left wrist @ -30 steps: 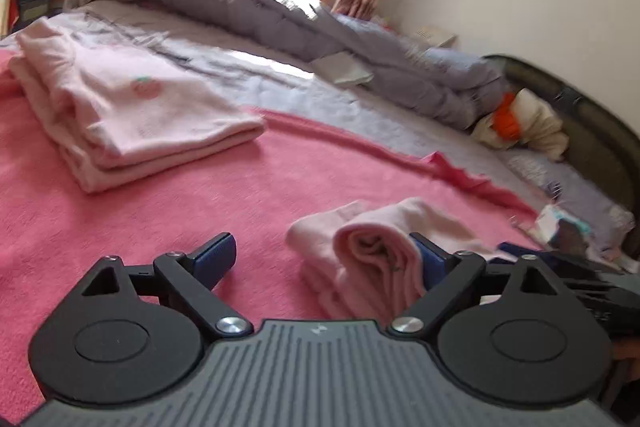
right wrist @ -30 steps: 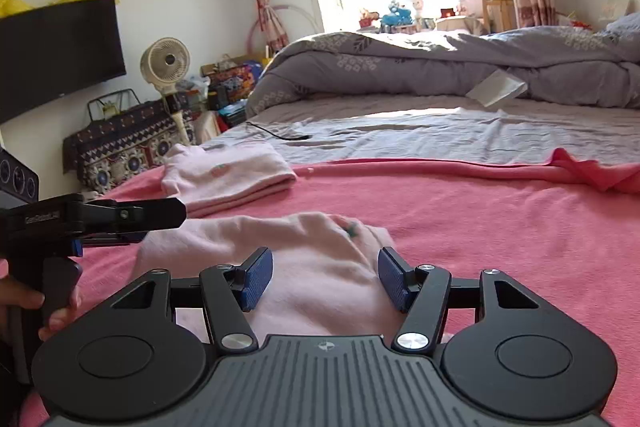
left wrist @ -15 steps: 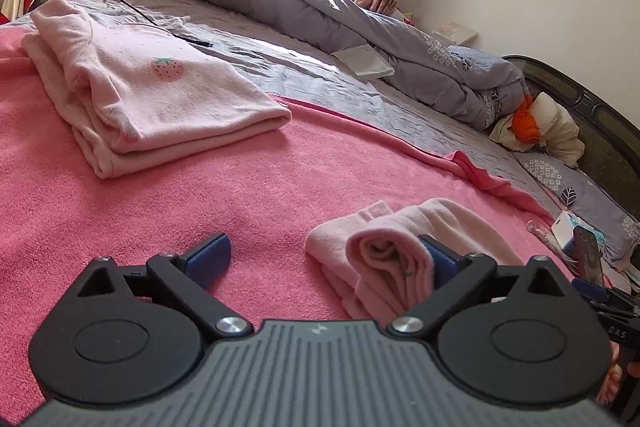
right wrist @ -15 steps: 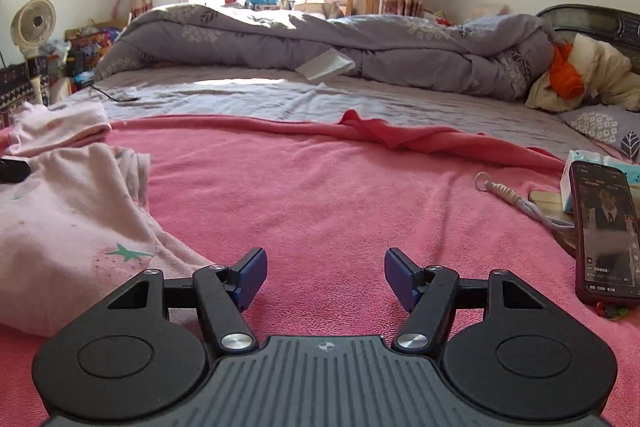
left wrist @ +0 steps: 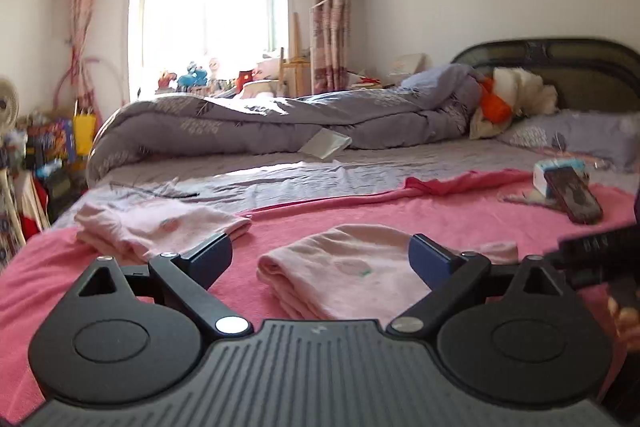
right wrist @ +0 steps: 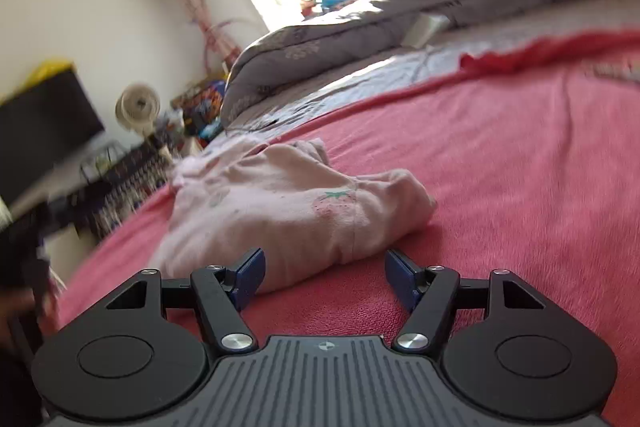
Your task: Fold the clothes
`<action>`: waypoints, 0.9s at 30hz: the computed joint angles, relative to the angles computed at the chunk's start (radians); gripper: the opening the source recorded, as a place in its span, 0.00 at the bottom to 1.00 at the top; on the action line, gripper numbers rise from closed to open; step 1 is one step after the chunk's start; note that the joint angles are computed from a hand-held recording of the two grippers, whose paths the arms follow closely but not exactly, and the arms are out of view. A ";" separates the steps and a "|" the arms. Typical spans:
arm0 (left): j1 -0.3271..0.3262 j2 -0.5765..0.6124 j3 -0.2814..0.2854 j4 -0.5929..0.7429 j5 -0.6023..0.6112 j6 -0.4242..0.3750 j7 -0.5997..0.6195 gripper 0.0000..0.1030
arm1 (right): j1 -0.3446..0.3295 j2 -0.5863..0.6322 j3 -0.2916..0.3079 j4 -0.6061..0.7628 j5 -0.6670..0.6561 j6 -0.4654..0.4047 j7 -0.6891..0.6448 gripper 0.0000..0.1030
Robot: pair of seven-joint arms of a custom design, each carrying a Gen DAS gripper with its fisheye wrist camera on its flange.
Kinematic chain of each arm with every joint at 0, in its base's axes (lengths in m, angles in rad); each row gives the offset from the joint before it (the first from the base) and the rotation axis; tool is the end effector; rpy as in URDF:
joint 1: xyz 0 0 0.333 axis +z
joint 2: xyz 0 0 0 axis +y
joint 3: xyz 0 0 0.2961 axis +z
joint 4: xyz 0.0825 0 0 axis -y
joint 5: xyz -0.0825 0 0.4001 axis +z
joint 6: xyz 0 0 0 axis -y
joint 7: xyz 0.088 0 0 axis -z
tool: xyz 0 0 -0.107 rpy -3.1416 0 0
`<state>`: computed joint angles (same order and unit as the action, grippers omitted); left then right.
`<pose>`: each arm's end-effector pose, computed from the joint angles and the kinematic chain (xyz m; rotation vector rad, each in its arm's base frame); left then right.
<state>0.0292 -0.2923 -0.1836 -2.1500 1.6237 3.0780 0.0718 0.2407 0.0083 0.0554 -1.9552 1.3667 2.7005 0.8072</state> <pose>0.4893 -0.1665 0.5634 -1.2020 1.5691 -0.9762 0.5959 0.1470 0.5064 -1.4043 1.4390 0.0044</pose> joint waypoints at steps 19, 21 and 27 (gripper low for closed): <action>-0.155 0.244 -0.004 0.092 -0.552 -0.196 1.009 0.47 | -0.082 0.258 0.041 0.312 -0.012 -0.002 0.259 0.12; -0.147 0.235 -0.002 0.078 -0.523 -0.177 0.957 0.47 | -0.074 0.300 0.041 0.356 -0.111 0.027 0.323 0.12; -0.117 0.213 0.005 0.043 -0.472 -0.098 0.831 0.47 | -0.083 0.263 0.087 0.257 -0.259 0.210 0.253 0.11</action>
<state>-0.0874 -0.0792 -0.1789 -2.1074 1.1518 2.9799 0.9029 0.1575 0.2713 0.1422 -1.6987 1.1080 2.9101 1.0603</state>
